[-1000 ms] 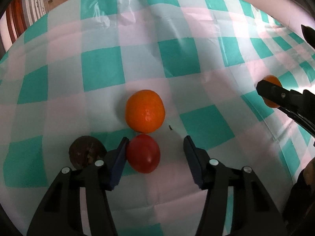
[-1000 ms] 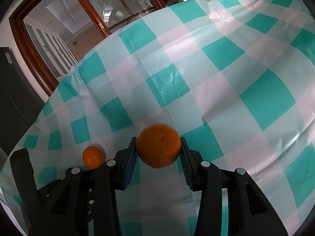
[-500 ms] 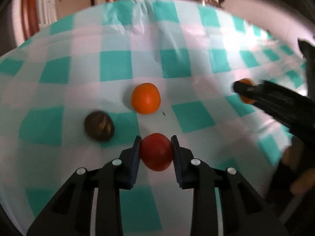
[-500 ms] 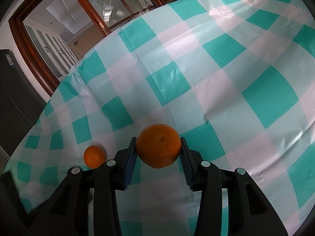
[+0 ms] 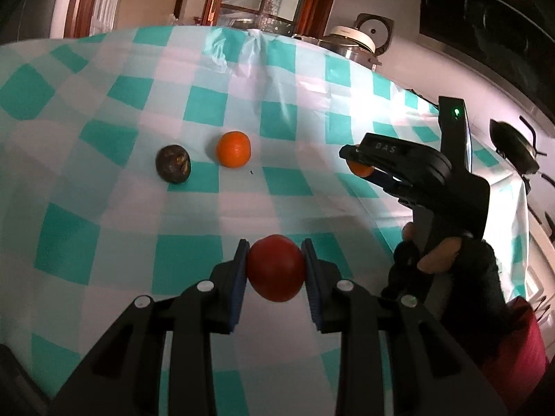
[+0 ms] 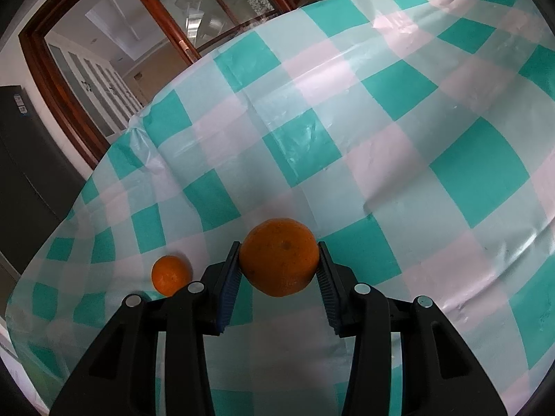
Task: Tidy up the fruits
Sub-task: 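Carry the tangerine in the right tool while the left tool carries the red tomato to the box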
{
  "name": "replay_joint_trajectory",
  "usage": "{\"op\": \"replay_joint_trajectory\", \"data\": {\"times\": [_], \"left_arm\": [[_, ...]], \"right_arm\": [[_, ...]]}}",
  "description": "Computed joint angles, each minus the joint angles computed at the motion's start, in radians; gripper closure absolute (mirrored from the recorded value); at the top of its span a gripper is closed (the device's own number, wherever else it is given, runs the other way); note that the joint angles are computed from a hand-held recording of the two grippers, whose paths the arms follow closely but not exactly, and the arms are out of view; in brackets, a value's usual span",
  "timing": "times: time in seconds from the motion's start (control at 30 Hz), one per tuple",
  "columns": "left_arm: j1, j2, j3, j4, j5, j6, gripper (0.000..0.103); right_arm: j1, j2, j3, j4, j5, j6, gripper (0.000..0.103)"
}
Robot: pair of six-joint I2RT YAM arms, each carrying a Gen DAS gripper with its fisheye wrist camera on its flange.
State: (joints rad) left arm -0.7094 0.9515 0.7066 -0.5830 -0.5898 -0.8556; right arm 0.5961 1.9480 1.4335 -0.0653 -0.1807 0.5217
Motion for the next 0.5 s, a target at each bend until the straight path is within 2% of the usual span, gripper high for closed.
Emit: {"op": "replay_joint_trajectory", "data": {"times": [0.17, 0.33, 0.4, 0.5], "left_arm": [[0.066, -0.007, -0.018, 0.017, 0.062, 0.010, 0.072], [0.044, -0.017, -0.007, -0.002, 0.029, -0.005, 0.072], [0.013, -0.016, 0.000, -0.021, -0.008, -0.016, 0.072], [-0.051, -0.031, 0.010, -0.066, -0.060, -0.051, 0.072]], "right_arm": [[-0.012, -0.002, -0.018, 0.049, -0.031, 0.012, 0.061], [-0.016, -0.032, -0.067, 0.108, -0.024, 0.035, 0.061], [-0.016, -0.062, -0.096, 0.096, -0.024, 0.034, 0.061], [-0.009, -0.194, -0.242, 0.068, -0.025, 0.039, 0.061]]}}
